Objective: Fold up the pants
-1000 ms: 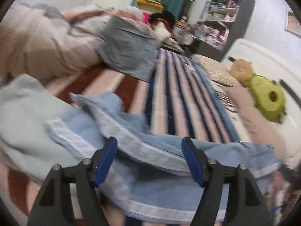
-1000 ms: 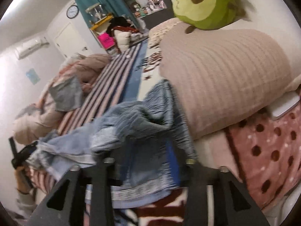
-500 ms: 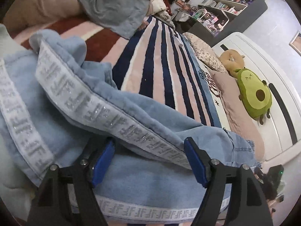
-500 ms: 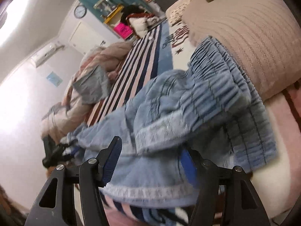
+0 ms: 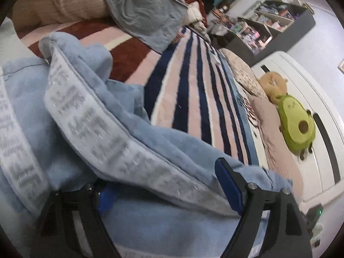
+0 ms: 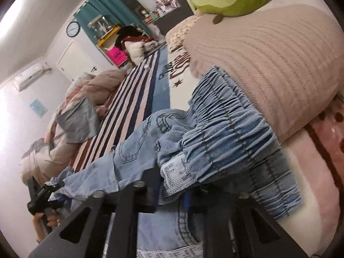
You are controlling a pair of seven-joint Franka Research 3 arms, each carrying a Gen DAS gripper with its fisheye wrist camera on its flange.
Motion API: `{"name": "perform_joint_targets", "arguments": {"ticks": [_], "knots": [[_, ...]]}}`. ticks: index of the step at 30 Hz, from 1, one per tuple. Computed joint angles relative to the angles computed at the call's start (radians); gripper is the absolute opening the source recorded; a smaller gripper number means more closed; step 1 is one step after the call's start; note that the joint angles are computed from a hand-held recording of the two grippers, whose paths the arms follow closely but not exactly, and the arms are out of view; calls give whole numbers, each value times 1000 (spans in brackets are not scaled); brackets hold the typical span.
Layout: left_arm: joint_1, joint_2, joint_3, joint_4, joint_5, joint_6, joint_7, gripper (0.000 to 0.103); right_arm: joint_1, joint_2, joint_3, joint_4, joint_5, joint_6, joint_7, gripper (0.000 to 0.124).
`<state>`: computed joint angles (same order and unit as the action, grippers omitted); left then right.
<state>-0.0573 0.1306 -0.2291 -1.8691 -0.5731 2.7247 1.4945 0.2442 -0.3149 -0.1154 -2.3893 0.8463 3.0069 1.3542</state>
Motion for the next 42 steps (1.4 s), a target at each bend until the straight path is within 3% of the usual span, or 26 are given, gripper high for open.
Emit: {"name": "perform_joint_targets", "arguments": {"ticks": [3, 5, 7, 9, 12, 16, 19, 21, 23, 26, 29, 31, 32, 34, 38, 40, 42], "knots": [[-8, 9, 11, 0, 52, 25, -74, 79, -15, -9, 10, -14, -21, 5, 21, 6], [-18, 0, 22, -17, 127, 51, -137, 61, -16, -17, 11, -23, -28, 13, 31, 5], [-21, -21, 27, -42, 183, 67, -174, 27, -10, -28, 8, -33, -26, 30, 37, 5], [-13, -56, 17, -80, 149, 96, -136, 17, 2, -47, -3, -44, -20, 46, 36, 5], [-29, -129, 21, -155, 138, 155, -76, 12, 9, -76, -14, -58, -24, 55, 43, 5], [-58, -201, 46, -240, 316, 187, -172, 12, -14, -127, 0, -100, -67, 48, 85, 5], [-66, -223, 60, -279, 427, 155, -252, 15, -29, -161, 5, -140, -94, 19, 130, 5], [-89, -229, 82, -302, 379, 148, -222, 17, -14, -178, -15, -166, -85, 22, 137, 5], [-88, -238, 86, -322, 397, 150, -253, 26, -11, -192, -19, -191, -84, 29, 152, 5], [-42, -260, 60, -341, 608, 147, -416, 45, -56, -204, 15, -224, -126, 9, 207, 5], [-67, -275, 85, -345, 602, 136, -383, 50, -62, -203, 13, -246, -155, -6, 228, 5], [-58, -290, 83, -351, 645, 151, -397, 61, -103, -204, 48, -250, -208, -15, 250, 9], [-44, -300, 77, -354, 687, 170, -423, 65, -153, -208, 88, -246, -261, -40, 281, 16], [-20, -315, 77, -351, 739, 202, -469, 77, -177, -225, 104, -249, -319, -59, 297, 19], [35, -295, 76, -278, 847, 188, -550, 82, -285, -283, 174, -264, -460, -81, 361, 40], [63, -262, 68, -219, 928, 146, -593, 85, -310, -299, 179, -264, -508, -79, 379, 49], [57, -217, 83, -154, 933, 83, -570, 85, -304, -296, 158, -251, -529, -75, 375, 57]]}}
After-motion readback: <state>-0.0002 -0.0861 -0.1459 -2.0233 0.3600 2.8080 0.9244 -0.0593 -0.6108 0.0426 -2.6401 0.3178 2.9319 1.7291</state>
